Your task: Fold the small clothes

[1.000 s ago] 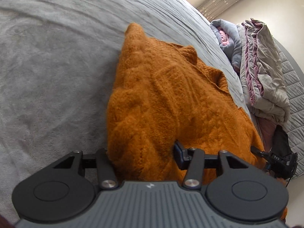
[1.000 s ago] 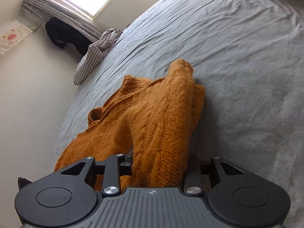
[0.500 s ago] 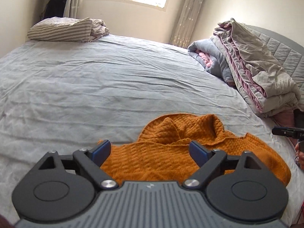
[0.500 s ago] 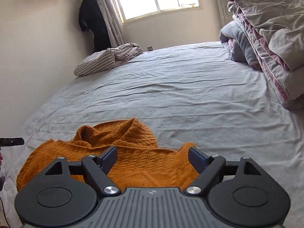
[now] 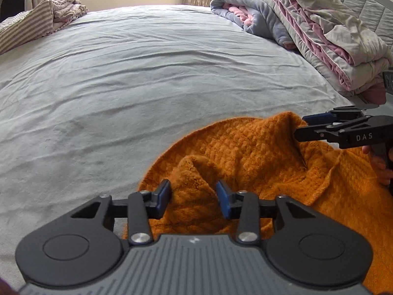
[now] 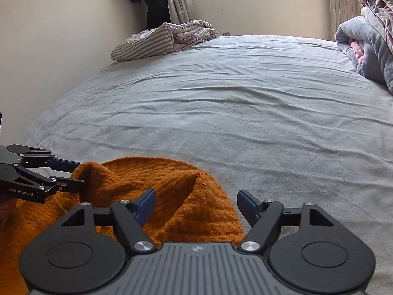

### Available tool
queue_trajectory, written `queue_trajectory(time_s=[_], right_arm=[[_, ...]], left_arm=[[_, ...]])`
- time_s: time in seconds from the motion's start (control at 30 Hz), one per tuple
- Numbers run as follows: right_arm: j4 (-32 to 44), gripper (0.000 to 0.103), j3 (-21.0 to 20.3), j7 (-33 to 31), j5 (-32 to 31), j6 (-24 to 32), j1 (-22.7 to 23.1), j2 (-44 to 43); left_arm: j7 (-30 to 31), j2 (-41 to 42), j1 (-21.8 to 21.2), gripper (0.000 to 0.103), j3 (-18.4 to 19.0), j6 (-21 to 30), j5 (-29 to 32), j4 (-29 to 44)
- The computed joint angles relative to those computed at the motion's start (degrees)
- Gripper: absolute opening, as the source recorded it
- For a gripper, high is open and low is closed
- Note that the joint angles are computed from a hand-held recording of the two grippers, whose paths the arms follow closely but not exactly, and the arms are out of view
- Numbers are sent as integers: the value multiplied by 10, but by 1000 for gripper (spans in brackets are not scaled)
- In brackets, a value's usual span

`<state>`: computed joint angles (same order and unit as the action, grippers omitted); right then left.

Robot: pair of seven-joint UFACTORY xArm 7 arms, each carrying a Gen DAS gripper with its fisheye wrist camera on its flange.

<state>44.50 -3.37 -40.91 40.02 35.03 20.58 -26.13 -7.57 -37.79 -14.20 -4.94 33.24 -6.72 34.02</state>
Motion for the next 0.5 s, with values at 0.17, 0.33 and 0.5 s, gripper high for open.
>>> queue_trajectory(time_s=[0.17, 0.33, 0.5], right_arm=[[-5, 11, 3, -4, -24, 35, -7, -11], [10, 9, -77, -33, 86, 130, -3, -33], [39, 8, -104, 43, 165, 209, -42, 11]], left_arm=[[28, -69, -36, 14, 36, -12, -40, -42], [86, -215, -106, 13, 134, -85, -155, -134], [24, -201, -77, 12, 150, -131, -210, -162]])
